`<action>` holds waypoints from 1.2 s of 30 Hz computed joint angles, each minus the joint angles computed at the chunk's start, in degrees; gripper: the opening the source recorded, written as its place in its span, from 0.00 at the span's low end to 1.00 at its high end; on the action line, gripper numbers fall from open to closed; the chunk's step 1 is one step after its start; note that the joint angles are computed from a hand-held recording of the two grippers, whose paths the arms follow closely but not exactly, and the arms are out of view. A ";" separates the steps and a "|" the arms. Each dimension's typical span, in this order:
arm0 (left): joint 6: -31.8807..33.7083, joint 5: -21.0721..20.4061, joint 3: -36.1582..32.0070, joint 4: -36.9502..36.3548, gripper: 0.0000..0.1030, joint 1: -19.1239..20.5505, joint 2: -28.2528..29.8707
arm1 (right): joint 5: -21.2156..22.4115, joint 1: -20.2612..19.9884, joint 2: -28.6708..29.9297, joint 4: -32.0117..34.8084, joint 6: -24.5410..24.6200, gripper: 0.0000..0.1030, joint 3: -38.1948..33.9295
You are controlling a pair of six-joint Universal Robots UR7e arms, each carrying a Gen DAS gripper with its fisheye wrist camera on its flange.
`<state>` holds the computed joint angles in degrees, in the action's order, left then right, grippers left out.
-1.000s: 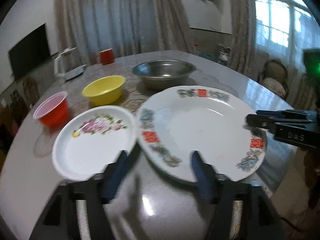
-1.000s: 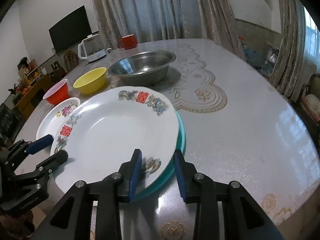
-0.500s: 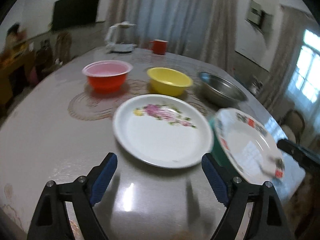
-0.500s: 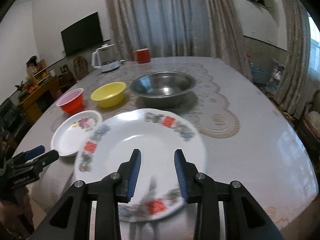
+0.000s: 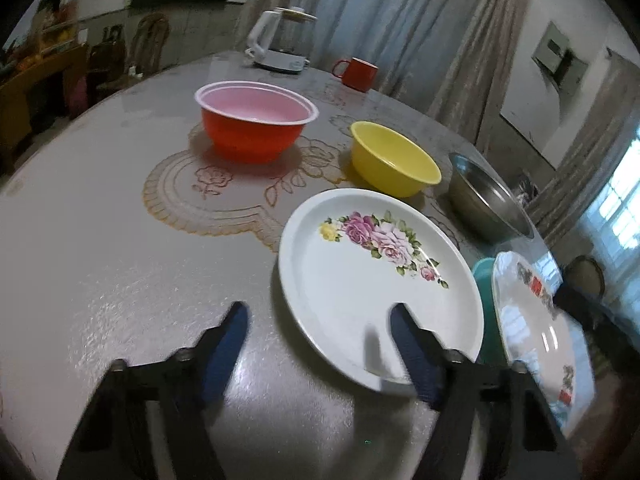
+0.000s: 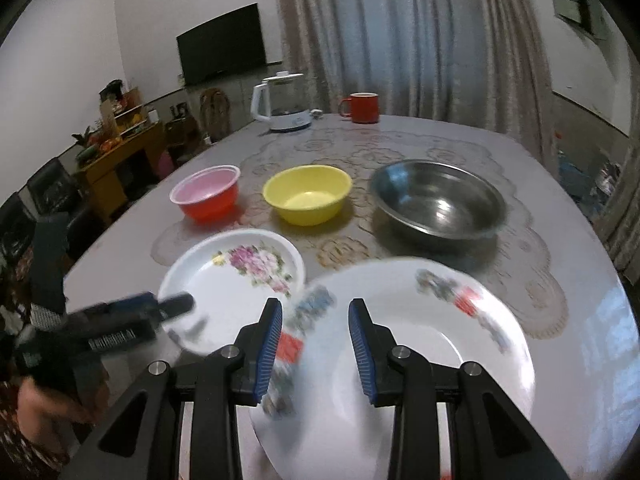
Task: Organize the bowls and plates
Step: 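Move both grippers to the white rose-pattern plate and grasp its rim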
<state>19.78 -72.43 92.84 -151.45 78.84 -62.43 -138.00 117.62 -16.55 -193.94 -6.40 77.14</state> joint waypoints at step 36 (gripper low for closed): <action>5.57 0.20 0.21 0.11 0.28 4.46 -4.37 | 12.67 -3.56 8.61 38.22 12.22 0.24 -22.26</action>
